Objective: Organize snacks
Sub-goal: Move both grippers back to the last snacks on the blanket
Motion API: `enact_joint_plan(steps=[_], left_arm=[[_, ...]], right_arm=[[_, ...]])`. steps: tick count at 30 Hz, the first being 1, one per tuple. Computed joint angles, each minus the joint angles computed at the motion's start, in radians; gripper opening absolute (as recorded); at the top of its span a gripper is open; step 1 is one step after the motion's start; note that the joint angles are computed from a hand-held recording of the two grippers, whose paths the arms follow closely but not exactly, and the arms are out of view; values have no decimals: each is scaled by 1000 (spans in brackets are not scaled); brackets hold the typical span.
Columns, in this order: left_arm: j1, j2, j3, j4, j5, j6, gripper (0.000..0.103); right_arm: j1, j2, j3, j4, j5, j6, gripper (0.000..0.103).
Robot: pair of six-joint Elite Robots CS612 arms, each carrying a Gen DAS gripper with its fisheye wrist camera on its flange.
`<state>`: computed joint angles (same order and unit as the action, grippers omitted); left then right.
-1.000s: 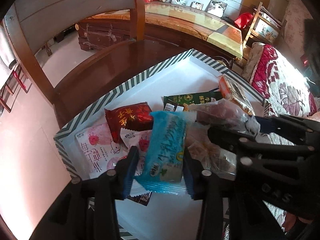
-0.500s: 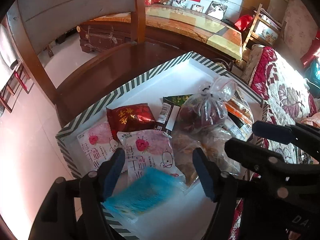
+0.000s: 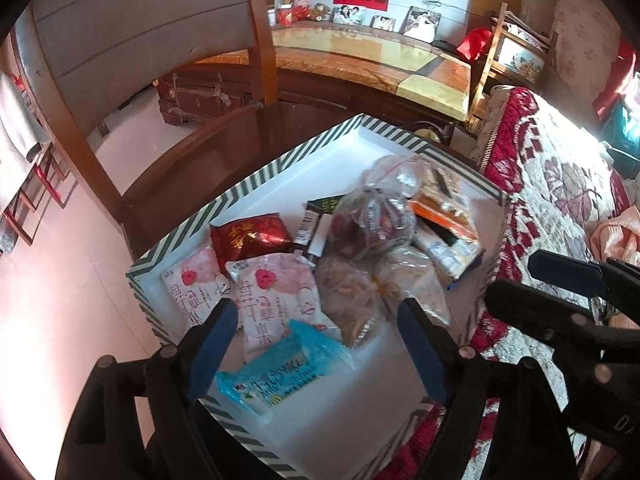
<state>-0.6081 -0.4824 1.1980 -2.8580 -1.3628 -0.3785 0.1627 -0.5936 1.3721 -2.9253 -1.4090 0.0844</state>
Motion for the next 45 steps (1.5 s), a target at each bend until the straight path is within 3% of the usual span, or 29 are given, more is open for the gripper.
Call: enact_joint_plan(steps=[16,32,45], left_arm=[[-65,-3,-7,-22,-32,107,85],[-129,32,-85,43,-76,186,85],[-160,72,-163,112,-94,236,85]], right_arm=[[-66,-87,211,-151,-45,122,55],[-142,-132,356,-241,-84,232,55],[-201,-153,444,-276,-102,303,55]])
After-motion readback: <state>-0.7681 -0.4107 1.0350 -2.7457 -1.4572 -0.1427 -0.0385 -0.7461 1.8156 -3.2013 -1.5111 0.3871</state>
